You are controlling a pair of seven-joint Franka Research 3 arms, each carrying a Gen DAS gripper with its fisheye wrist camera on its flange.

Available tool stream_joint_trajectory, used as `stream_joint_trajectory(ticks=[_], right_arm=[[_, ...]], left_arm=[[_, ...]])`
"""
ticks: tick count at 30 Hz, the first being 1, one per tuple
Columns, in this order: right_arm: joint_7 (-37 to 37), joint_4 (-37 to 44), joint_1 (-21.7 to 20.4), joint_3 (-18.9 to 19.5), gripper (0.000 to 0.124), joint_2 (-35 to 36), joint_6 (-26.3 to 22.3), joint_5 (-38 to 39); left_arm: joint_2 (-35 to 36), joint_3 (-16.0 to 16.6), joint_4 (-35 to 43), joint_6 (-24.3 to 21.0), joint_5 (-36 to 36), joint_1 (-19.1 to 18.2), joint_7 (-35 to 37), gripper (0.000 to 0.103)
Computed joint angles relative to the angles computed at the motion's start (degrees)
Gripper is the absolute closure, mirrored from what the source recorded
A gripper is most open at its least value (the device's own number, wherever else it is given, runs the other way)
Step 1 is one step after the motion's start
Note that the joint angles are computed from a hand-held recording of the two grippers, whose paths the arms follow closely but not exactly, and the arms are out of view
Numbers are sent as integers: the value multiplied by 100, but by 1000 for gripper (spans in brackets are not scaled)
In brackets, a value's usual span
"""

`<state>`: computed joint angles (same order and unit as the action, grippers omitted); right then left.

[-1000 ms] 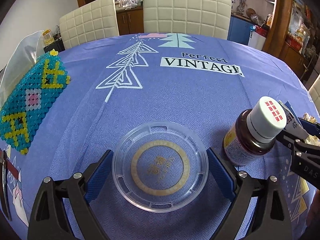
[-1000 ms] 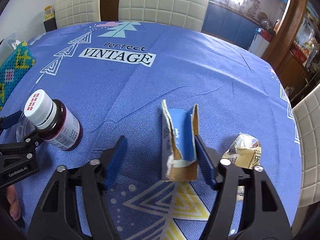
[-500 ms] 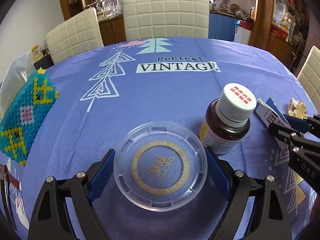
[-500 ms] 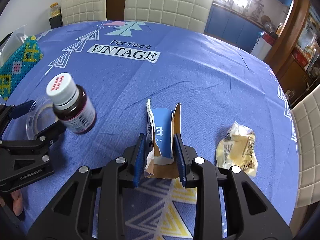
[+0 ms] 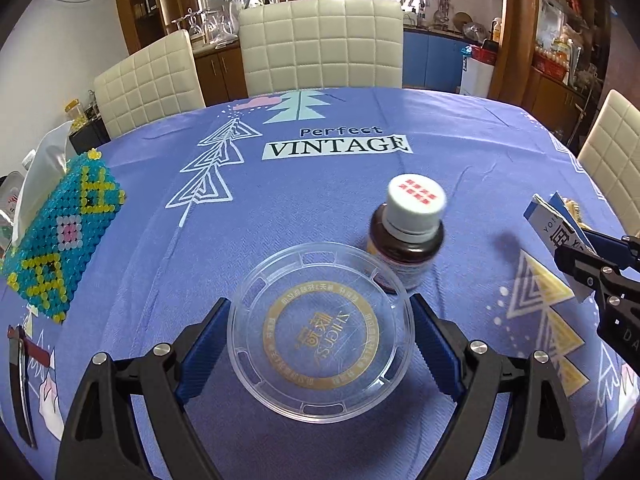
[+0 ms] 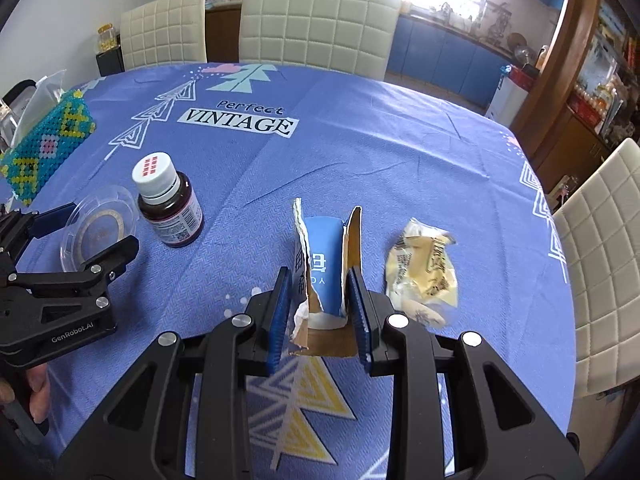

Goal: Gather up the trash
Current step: 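Lift the clear dish with the left gripper while the right lifts the torn box, then carry the clear dish and torn box with both grippers over the black bin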

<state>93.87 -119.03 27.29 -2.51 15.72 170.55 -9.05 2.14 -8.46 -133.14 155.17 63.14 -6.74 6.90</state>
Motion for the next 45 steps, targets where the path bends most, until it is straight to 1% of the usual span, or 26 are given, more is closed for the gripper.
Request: stream_joint_trajectory(ticks=[5,9,15,20,26,31,40,45], right_arm=[[124,-517,-26,-76,94,-471,183,-154],[432,-971,-139,-124,94,-906,304,-537],[812,-1718,-675,21,94,-1650,427,-997],[943,-2315,-1287,194,94,-2264,514,-1171],[739,-2899,-1993,399,94,-2925,594,-984],[467,-3304,-2487,446,94,-3422,645,-670],[12,-3774,-3262,541,94,-4062,604,-126],[-225,-3918,-3649,638,94,-4277,575,177]], left_arm=[[-290,-164,-172,-43,-3,-125,-85,18],[-436,-354,-198,-90,32,-276,-154,18],[-459,-613,7,-222,67,-595,-191,18],[-327,-757,325,-373,124,-899,-151,18],[-30,-879,875,-579,197,-1329,-14,18],[273,-896,1351,-659,246,-1685,176,18],[899,-828,2234,-575,120,-2280,642,18],[1185,-752,2616,-549,18,-2576,932,18]])
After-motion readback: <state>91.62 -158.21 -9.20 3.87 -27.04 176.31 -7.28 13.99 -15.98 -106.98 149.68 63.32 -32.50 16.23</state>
